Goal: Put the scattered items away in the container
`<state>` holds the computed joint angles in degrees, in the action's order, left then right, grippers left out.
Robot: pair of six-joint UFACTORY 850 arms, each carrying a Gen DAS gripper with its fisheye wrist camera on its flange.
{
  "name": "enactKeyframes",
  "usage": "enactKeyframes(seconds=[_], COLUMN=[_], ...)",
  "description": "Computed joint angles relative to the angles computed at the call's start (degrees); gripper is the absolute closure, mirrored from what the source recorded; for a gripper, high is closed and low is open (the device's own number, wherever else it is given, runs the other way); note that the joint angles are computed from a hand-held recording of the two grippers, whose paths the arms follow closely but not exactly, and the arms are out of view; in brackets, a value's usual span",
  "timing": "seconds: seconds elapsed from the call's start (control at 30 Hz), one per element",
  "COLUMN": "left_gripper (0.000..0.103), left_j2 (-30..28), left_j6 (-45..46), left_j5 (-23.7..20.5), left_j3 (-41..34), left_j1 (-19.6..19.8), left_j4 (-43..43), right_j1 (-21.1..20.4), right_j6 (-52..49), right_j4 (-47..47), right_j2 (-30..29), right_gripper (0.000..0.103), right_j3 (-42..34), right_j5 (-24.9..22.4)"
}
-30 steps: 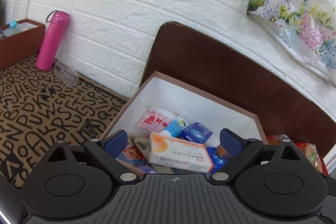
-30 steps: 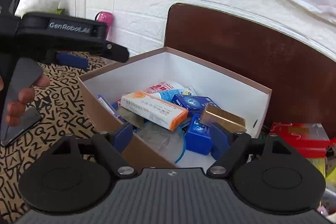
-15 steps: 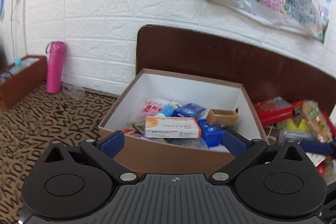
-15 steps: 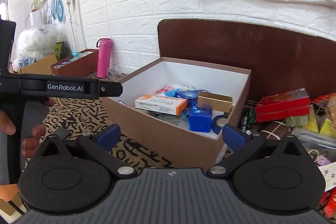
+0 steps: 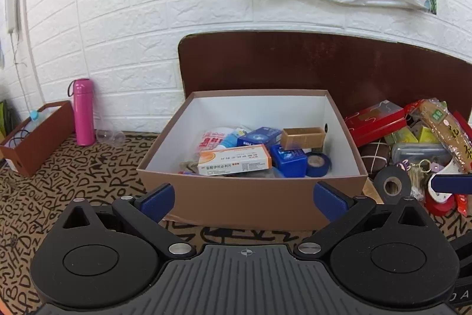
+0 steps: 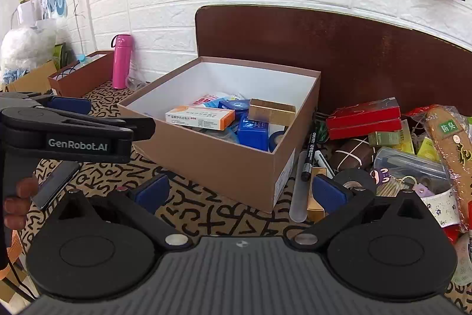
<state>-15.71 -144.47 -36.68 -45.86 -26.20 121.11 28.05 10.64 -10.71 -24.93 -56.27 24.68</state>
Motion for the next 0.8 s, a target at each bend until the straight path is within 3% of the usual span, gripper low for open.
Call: enactKeyframes(seconds=[0.8], left_gripper=[0.0], left_j2=[1.13], left_j6=[-0.95], left_j5=[-0.21], left_j3=[2.16], left_j1=[-0.2], left_j4=[1.09], right_j1=[1.38], right_j6=[-3.04], right_j4=[0.9], right_j2=[0.9], right_gripper=[0.001], right_j3=[1.64], right_j5=[-0.56])
